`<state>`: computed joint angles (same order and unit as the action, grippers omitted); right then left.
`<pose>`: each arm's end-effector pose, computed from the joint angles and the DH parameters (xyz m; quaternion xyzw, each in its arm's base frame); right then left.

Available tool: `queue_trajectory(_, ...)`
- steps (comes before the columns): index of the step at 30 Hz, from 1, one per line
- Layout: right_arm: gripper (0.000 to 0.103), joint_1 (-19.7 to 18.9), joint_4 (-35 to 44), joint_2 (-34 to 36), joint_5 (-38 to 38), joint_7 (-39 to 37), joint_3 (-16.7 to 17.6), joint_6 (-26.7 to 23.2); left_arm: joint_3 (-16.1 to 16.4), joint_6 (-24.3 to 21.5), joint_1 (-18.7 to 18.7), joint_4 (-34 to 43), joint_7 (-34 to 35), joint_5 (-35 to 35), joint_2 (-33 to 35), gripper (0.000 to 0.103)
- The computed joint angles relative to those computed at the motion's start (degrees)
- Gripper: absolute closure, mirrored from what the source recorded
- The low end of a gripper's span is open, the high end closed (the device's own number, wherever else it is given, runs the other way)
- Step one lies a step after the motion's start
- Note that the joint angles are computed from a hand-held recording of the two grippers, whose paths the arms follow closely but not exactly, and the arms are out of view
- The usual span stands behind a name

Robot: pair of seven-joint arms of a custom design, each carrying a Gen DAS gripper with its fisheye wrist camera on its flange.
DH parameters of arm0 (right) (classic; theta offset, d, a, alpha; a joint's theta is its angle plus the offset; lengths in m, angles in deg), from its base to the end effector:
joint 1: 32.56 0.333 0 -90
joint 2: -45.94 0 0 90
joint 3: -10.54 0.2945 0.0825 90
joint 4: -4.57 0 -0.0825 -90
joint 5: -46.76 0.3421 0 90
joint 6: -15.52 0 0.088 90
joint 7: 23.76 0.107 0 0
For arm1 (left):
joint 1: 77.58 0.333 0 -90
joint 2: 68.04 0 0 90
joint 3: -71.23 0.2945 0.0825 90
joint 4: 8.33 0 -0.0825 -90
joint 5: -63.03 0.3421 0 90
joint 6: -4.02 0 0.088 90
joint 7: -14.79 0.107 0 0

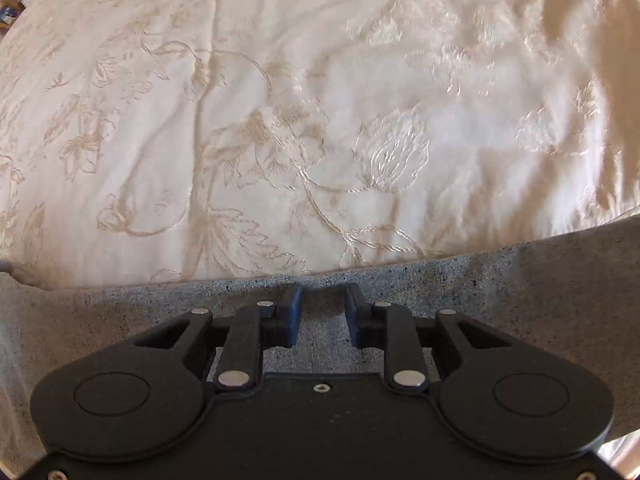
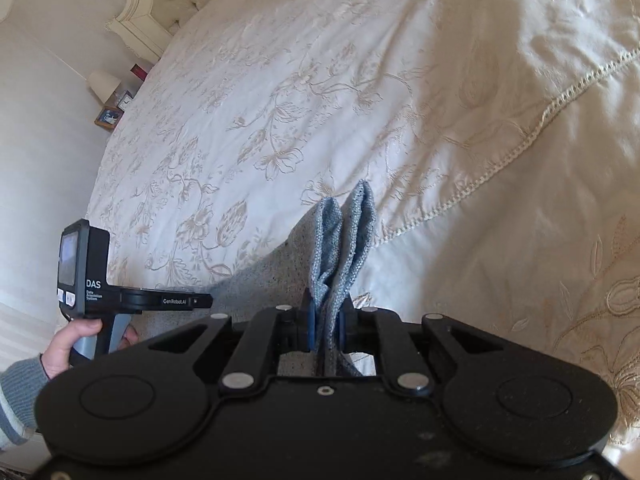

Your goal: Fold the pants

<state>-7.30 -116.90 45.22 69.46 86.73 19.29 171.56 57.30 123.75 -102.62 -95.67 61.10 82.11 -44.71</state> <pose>0.4614 0.2945 0.4855 -0.6430 0.6938 0.0330 0.3227 0.5257 -0.3750 0.4428 -0.6897 0.7115 -0.0786 0.1094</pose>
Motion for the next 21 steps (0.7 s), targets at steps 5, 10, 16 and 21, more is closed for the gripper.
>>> queue_trajectory(5, 0.092, 0.19, 1.52, -0.71, -4.19, 4.39, 0.32, -1.52, -1.77, 4.80, 0.79, -14.81, -4.85, -2.09, -13.50, 0.067)
queue_trajectory(10, 0.092, 0.45, 2.70, -1.19, -8.14, 8.37, 0.76, -3.24, -4.24, 4.98, 0.06, -19.71, -1.28, -5.16, -14.67, 0.067)
queue_trajectory(16, 0.092, 1.59, 7.98, 0.09, -16.06, 16.63, 1.70, -8.31, -4.22, 9.50, 1.15, -22.71, 5.15, -8.99, -14.60, 0.066)
queue_trajectory(21, 0.091, 5.25, 18.18, 4.64, -22.98, 24.56, 3.11, -12.51, -1.84, 16.09, 4.39, -35.18, 8.44, -14.89, -27.65, 0.065)
